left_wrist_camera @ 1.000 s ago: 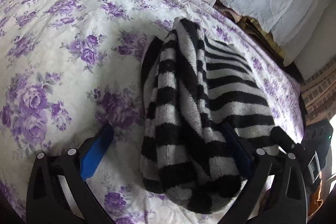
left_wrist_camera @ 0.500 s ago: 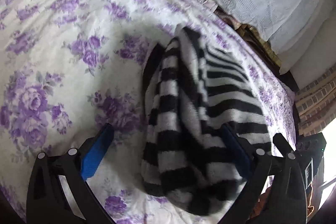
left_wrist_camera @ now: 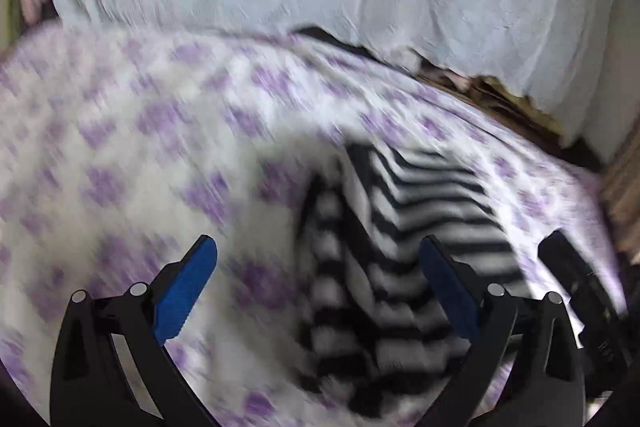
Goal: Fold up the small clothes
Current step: 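Grasp the striped sweater bundle with the right gripper while the left gripper approaches it, then grasp the bundle with the left gripper while the right gripper holds it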
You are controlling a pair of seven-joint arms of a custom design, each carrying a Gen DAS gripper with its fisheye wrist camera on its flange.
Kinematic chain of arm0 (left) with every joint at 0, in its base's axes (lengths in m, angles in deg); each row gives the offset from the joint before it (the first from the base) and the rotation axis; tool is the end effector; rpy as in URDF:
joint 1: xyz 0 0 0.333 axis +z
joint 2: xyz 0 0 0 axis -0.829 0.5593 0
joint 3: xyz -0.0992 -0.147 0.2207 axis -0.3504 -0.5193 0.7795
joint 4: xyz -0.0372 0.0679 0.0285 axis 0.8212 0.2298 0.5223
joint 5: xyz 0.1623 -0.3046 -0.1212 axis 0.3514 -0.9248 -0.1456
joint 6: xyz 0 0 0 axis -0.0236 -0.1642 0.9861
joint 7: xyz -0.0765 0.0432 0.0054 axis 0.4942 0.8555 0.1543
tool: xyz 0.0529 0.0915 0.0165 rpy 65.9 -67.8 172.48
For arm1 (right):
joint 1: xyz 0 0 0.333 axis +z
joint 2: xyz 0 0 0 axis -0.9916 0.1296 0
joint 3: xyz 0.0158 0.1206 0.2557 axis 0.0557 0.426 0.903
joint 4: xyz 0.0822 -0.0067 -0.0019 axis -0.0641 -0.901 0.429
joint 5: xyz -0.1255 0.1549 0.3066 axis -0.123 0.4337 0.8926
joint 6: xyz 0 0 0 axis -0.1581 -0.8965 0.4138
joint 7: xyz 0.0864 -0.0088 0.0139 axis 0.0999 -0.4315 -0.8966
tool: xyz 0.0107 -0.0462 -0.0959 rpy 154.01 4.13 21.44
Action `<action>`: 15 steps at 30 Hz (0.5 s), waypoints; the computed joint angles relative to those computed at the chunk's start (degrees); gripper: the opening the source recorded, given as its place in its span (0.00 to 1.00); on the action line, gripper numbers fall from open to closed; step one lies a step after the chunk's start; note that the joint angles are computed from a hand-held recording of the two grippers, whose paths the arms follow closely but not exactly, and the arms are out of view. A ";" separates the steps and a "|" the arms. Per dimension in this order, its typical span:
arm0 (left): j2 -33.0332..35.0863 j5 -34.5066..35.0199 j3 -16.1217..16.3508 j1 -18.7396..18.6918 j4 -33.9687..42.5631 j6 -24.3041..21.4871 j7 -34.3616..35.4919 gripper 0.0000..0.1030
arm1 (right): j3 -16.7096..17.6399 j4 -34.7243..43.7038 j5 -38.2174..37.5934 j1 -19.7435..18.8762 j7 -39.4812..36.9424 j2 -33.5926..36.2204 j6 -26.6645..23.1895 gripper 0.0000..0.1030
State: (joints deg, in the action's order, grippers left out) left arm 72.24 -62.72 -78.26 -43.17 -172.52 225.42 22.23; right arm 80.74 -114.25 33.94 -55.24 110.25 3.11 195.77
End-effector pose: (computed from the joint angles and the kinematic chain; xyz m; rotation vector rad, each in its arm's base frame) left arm 0.6852 -0.0602 0.3667 -1.8326 1.7927 -1.0122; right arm 0.6246 0.1958 0.3838 -1.5494 1.4997 -0.7024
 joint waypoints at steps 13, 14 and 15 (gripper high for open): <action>11.45 1.17 6.13 -7.62 25.83 -20.27 -0.81 0.95 | -0.74 44.30 -6.34 -7.95 7.99 21.22 -39.45 0.30; 11.36 -2.24 2.34 -5.16 25.79 -19.97 2.86 0.95 | 0.98 46.48 -6.73 -8.97 7.17 22.37 -40.98 0.30; 12.08 -4.95 -0.19 -3.79 26.97 -21.11 5.82 0.95 | 2.49 48.39 -7.15 -9.80 6.63 23.47 -42.28 0.30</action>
